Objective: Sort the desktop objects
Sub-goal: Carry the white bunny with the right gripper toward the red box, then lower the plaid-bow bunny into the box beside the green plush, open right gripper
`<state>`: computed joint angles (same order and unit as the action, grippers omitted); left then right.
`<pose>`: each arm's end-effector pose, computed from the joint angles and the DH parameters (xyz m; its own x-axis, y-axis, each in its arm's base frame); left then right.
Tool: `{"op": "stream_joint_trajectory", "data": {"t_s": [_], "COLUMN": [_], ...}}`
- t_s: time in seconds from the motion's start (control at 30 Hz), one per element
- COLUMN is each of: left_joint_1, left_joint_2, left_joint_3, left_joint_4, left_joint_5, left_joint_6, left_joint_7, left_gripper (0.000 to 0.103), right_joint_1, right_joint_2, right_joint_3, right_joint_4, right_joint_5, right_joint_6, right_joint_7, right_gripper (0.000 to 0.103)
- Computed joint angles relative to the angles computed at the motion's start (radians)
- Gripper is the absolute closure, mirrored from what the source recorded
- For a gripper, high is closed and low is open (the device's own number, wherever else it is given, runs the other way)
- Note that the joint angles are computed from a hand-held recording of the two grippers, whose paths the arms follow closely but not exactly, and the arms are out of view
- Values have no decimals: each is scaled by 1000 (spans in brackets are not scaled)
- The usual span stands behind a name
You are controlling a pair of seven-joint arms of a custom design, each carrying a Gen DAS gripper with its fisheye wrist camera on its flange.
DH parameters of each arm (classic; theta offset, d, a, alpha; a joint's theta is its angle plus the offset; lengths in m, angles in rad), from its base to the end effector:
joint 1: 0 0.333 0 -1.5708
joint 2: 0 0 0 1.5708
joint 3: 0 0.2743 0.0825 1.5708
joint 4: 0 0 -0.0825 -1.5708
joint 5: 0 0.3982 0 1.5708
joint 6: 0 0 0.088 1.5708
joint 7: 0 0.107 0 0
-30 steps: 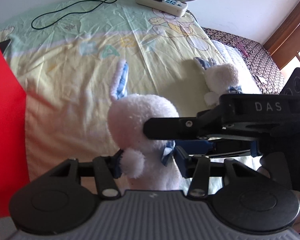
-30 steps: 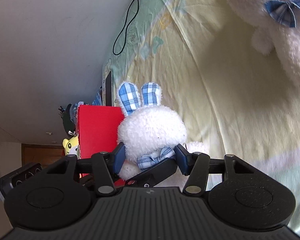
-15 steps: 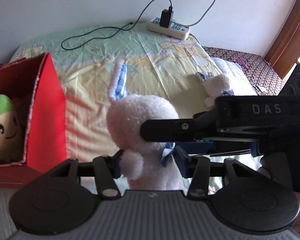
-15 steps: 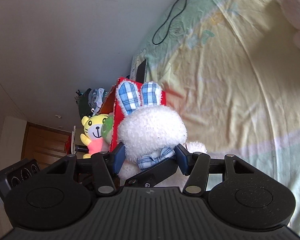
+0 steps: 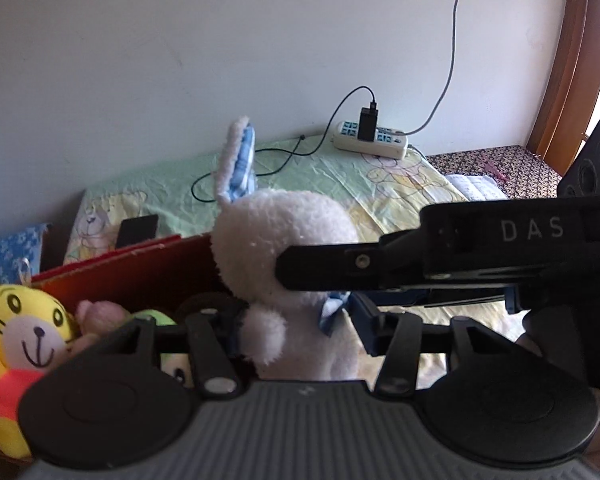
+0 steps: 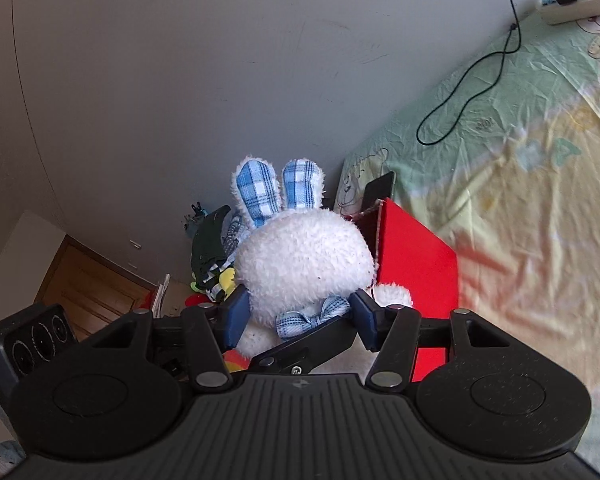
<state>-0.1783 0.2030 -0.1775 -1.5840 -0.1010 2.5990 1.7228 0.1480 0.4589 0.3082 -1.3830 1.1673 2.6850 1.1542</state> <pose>0.6420 -0.2247 0.5722 -0.4213 -0.9066 0.0233 -0.6249 0.2715 -0.7320 0.6875 0.2548 0.4995 0.2424 -0.5378 -0.8074 -0.7892 0.3748 -0.4866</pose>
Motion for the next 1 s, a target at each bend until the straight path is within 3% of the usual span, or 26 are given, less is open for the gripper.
{"op": "stream_joint_trajectory", "data": {"t_s": [0.27, 0.47, 0.6, 0.73, 0.87, 1.0], "left_joint_1": [51, 69, 71, 72, 97, 97], "left_joint_2": [67, 112, 103, 104, 91, 81], "left_joint_3": [9, 9, 12, 16, -2, -2], "left_joint_4": [37, 68, 29, 27, 19, 7], "left_joint_5": [-45, -61, -53, -51, -123, -142], "left_joint_6": [9, -34, -6, -7, -28, -37], "left_joint_7": [153, 214, 254, 263, 312, 336], "left_gripper": [49, 48, 43, 46, 37, 36], "right_joint_1": [111, 191, 214, 222, 214, 227], "right_joint_2": [118, 159, 190, 190, 149, 155], "right_joint_3": [-23, -106, -130, -147, -144, -171], "right_joint_4": [114, 122, 154, 164, 104, 121], "right_joint_5": [-284, -525, -633, -733, -792, -870], "right_joint_6": [159, 231, 243, 209, 270, 297], "right_joint_7": [115, 306, 389, 456, 520, 608], "right_gripper": [47, 48, 48, 47, 47, 48]}}
